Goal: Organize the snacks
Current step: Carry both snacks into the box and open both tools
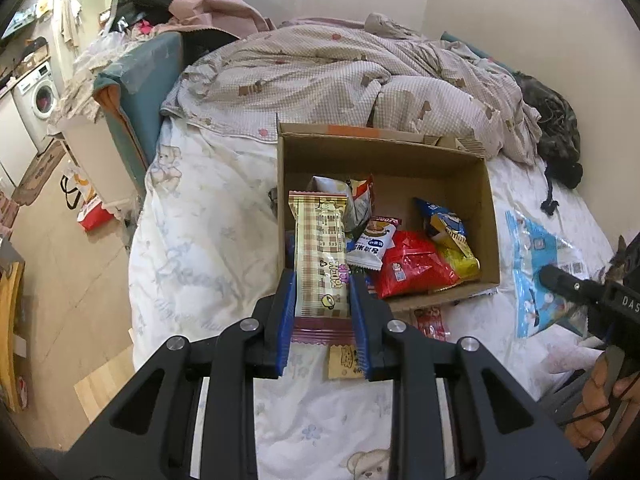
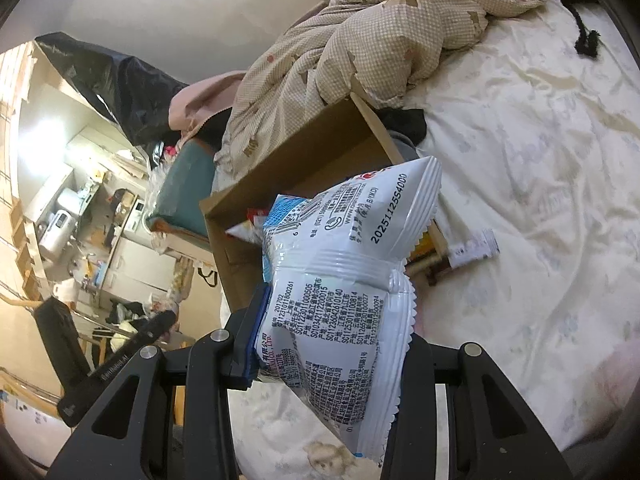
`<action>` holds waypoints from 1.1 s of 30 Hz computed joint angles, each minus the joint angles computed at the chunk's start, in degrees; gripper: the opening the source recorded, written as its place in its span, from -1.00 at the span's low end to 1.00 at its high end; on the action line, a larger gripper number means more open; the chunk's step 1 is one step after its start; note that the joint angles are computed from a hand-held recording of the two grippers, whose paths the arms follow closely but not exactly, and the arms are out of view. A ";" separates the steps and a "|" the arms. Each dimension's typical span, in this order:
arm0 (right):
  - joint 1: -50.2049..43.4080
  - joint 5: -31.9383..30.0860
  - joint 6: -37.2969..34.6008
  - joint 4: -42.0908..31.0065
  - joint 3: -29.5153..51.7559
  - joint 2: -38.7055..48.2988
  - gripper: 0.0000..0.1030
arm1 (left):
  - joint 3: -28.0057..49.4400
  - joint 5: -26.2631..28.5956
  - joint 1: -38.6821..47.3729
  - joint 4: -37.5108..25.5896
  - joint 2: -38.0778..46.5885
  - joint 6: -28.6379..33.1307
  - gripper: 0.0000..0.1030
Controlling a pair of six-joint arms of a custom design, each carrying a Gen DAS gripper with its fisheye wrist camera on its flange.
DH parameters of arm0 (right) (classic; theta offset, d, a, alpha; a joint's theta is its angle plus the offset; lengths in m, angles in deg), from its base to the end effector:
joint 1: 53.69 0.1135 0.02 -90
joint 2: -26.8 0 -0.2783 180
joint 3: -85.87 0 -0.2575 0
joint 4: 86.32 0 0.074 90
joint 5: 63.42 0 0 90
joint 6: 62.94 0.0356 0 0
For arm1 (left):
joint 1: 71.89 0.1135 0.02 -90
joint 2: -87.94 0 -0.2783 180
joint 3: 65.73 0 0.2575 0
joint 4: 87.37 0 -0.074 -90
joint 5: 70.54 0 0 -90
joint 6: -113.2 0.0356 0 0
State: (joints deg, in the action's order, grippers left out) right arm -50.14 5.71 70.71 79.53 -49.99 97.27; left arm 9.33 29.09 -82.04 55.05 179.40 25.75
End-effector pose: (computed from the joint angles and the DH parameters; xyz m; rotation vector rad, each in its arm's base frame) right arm 0.2381 0.0275 0.1919 0.6200 2.2828 0.8330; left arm 0.3319 -0.0655 0.2308 0.3463 2.4898 -0.2653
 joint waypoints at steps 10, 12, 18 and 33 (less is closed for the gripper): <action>1.37 2.11 -7.53 -0.79 13.01 15.77 -0.21 | 8.85 -2.50 -3.44 1.64 12.51 -0.52 -0.56; 1.30 1.71 -8.68 -0.91 15.48 18.72 -0.21 | 10.99 -2.75 -3.78 1.89 14.80 -1.33 -0.56; -1.65 -8.95 -5.16 2.66 21.85 29.67 -0.19 | 12.45 -2.41 -4.44 2.40 18.37 -2.69 -0.56; -1.84 -9.54 -3.09 3.73 26.47 34.30 0.60 | 12.84 -1.25 -4.79 2.02 18.94 -3.17 -0.47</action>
